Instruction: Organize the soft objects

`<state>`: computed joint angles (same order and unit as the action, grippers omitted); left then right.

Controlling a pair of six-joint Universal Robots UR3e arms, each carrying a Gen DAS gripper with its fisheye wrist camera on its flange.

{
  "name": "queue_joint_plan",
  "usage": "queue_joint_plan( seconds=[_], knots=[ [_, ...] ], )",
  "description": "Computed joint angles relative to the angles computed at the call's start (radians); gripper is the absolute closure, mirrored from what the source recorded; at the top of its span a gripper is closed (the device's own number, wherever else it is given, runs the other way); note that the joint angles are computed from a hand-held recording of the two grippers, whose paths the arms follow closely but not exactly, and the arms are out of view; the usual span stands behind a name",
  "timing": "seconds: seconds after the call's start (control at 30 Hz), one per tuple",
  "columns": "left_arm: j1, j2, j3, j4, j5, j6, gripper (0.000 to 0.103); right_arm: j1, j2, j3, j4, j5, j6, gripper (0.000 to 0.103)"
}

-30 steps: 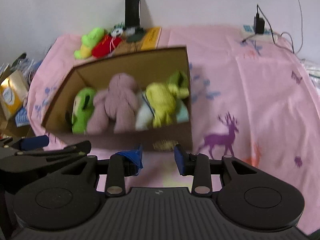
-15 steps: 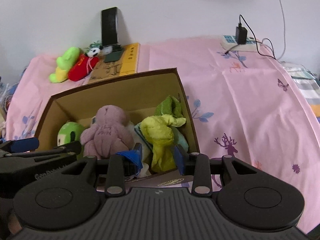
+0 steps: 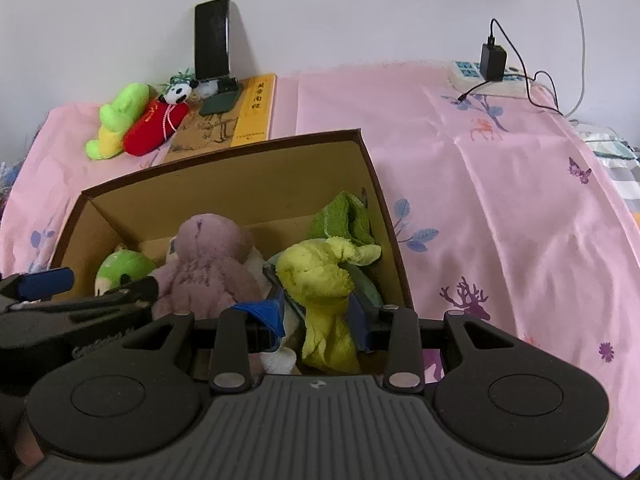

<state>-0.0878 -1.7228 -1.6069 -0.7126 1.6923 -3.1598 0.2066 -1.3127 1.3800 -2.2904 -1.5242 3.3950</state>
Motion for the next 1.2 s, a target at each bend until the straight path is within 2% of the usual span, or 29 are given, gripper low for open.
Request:
queue_joint_plan(
  seconds=[0.37, 1.2],
  knots=[
    [-0.004, -0.05, 0.027, -0.003, 0.035, -0.035, 0.032, -0.019, 0.061, -0.049, 0.034, 0.052, -0.023, 0.084],
    [0.023, -0.061, 0.038, -0.031, -0.02, -0.041, 0.031, -0.006, 0.067, -0.046, 0.007, 0.035, -0.031, 0.084]
  ],
)
